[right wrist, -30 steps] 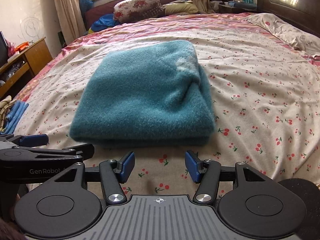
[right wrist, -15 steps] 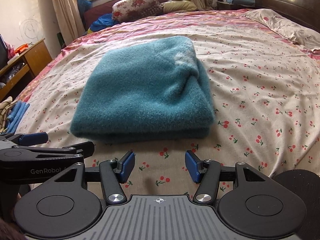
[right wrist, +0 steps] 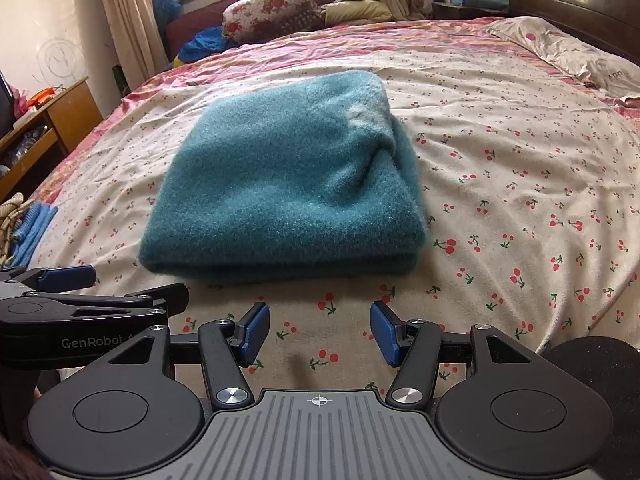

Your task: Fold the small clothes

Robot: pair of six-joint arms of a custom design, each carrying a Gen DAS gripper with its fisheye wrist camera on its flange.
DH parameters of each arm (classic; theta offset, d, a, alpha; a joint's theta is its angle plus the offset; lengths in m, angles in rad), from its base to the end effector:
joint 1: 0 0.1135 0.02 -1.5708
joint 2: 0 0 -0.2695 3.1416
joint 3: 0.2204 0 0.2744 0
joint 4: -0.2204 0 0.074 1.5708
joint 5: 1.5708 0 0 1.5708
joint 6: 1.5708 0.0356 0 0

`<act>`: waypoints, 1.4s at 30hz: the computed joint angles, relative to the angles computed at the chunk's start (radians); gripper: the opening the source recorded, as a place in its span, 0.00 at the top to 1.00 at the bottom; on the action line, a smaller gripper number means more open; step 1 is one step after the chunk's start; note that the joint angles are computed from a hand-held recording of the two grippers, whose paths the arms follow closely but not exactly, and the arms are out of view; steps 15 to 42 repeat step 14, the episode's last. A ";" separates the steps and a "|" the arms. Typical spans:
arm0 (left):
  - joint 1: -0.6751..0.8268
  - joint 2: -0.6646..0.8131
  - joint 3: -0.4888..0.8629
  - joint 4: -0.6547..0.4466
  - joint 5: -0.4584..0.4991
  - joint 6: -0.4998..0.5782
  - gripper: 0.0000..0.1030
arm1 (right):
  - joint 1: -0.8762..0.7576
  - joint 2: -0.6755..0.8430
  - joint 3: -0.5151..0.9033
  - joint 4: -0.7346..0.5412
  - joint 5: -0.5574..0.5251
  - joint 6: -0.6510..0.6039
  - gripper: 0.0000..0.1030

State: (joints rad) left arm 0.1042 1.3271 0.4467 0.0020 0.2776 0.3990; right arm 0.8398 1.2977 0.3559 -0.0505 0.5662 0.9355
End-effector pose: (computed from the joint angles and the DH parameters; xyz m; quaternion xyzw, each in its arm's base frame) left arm 0.2406 0.0153 0.1235 0.1833 0.9146 -0.0424 0.3579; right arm 0.1546 0.1438 0.1047 0.1236 0.9154 0.0434 0.3805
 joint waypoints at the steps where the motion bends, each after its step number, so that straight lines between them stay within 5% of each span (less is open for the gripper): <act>1: 0.000 0.001 0.000 -0.001 0.000 0.000 0.01 | 0.000 0.001 0.000 0.000 0.000 -0.001 0.46; 42: 0.000 0.004 0.005 -0.012 0.002 0.001 0.03 | 0.001 0.007 0.003 -0.003 -0.002 0.004 0.46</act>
